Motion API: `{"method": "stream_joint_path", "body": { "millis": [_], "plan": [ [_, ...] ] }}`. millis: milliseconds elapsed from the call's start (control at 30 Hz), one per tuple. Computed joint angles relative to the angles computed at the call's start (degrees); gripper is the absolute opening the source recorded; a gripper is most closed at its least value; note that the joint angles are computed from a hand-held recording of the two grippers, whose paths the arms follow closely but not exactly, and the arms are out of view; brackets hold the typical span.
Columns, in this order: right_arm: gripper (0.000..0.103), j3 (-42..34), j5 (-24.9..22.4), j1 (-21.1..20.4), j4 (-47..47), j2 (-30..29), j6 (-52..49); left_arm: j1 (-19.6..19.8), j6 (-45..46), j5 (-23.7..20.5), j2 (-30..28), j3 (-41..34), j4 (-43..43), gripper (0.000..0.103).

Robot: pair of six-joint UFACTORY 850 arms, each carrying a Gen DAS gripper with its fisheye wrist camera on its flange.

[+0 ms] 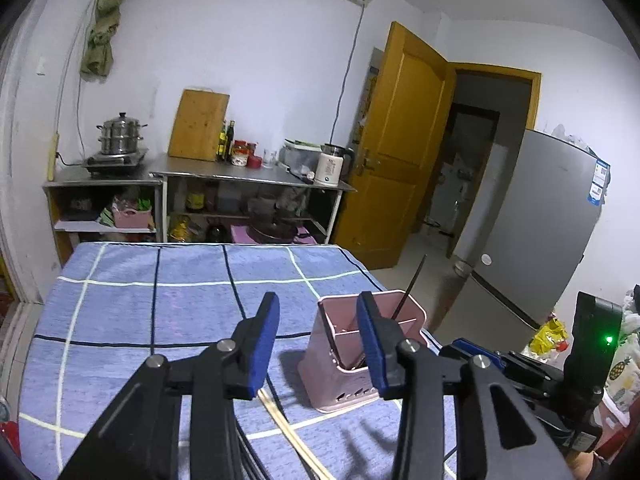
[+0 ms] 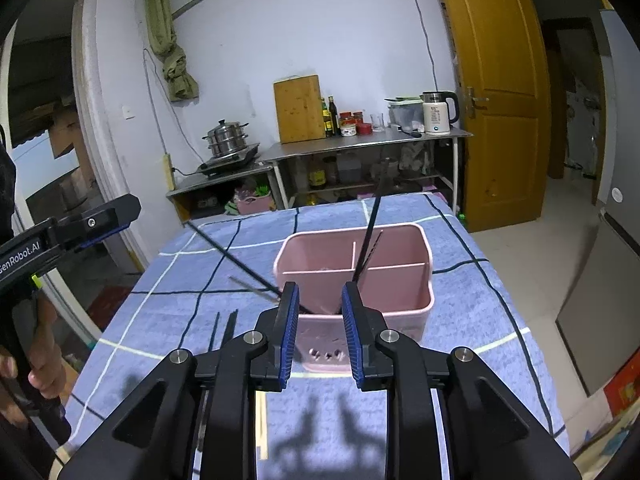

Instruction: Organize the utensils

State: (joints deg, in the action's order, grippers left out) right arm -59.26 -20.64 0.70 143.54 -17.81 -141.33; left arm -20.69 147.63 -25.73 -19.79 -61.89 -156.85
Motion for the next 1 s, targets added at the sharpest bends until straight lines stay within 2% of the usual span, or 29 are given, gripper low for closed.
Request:
{"method": "stream_joint_path", "body": {
  "millis": [133, 467, 533, 667, 1000],
  "plan": [
    [0.023, 1.80, -0.57, 0.49, 0.20, 1.24, -0.87, -0.23, 6.68, -0.24, 1.43, 2.68, -6.62, 0.042],
    [0.023, 4.22, -1.09, 2.51, -1.63, 2.04, -1.20, 0.65, 11.57, -0.96, 3.11, 6.79, -11.59, 0.042],
    [0.023, 4.32, -1.07, 2.78, -2.11, 1.99, -0.93, 0.79, 11.69, -1.05, 3.20, 7.16, -11.61, 0.046],
    [0.023, 4.19, -1.00, 3.26, -3.37, 1.56, -0.11, 0.93, 12.79, -1.14, 2.89, 7.63, -12.57, 0.047],
    [0.023, 3.26, -0.26, 5.25, -7.68, -1.22, 2.34, 3.09, 4.85, 0.68, -1.23, 7.74, -7.33, 0.047]
  ]
}}
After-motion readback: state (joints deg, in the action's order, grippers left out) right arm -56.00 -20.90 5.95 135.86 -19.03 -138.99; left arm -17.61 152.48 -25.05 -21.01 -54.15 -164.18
